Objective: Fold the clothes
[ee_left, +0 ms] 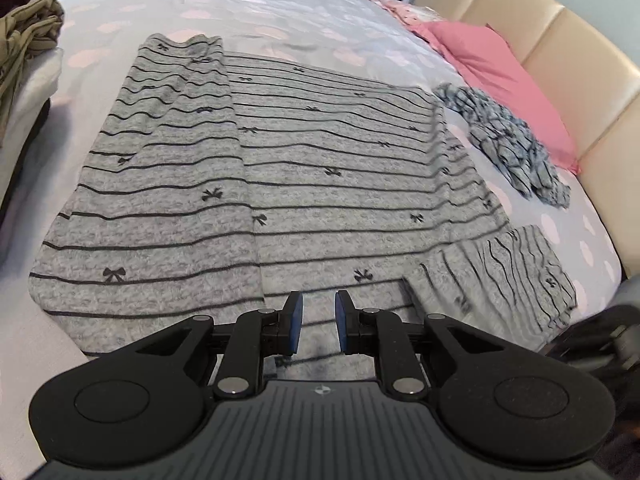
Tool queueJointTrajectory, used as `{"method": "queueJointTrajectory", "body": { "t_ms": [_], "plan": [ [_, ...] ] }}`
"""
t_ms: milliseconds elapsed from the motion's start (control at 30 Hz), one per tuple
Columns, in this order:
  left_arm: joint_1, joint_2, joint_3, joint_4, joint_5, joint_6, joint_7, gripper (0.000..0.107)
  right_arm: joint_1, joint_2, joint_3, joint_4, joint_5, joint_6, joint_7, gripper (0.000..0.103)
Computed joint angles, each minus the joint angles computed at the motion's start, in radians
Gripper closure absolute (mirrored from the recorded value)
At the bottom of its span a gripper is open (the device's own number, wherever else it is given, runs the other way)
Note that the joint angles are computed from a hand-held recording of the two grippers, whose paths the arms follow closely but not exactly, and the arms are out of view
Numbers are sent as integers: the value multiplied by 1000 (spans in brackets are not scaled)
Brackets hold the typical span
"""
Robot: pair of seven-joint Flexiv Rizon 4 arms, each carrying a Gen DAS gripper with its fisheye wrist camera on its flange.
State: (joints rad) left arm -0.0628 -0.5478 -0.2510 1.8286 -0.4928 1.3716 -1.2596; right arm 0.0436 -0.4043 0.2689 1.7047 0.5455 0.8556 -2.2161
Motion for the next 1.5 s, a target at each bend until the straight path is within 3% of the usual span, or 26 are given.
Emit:
{"method": "queueJointTrajectory", "body": {
  "t_ms": [167,233,300,467,633,667,767,933,1067,1333,1500],
  "plan": [
    [-15,-11,-4,-17,38,-14,54,72,24,-10,-10,40,-71,3,1,88],
    [-29,-28,-3,-45,61,-20,80,68,18,-8,-12,37,-76,-3,6,71],
    [-36,-51,-16,-74,77,-20,117,63,5,2,-9,34,-72,-7,-9,70],
    [-53,-125,-55,-161,95,-46,211,59,11,21,-44,48,-135,39,-4,65],
    [-123,-205,-15,-289,124,-108,220,59,-6,-1,-91,34,-192,112,98,59],
    [-140,-220,4,-320,131,-144,205,63,-14,-9,-98,25,-195,127,130,58],
    [-161,-242,27,-364,133,-204,169,104,-47,-31,-110,-6,-199,167,205,57],
    [-107,-184,-37,-278,76,-166,197,107,-63,-58,-149,-6,-279,308,338,53],
    [-77,-106,-41,-213,38,-143,206,107,-105,-82,-144,-25,-311,347,423,53],
    [-94,29,114,-150,102,-126,81,107,-163,-122,-95,-67,-353,382,458,53],
    [-91,68,182,-142,167,-142,-30,107,-163,-169,-77,-121,-379,346,442,62]
  ]
}}
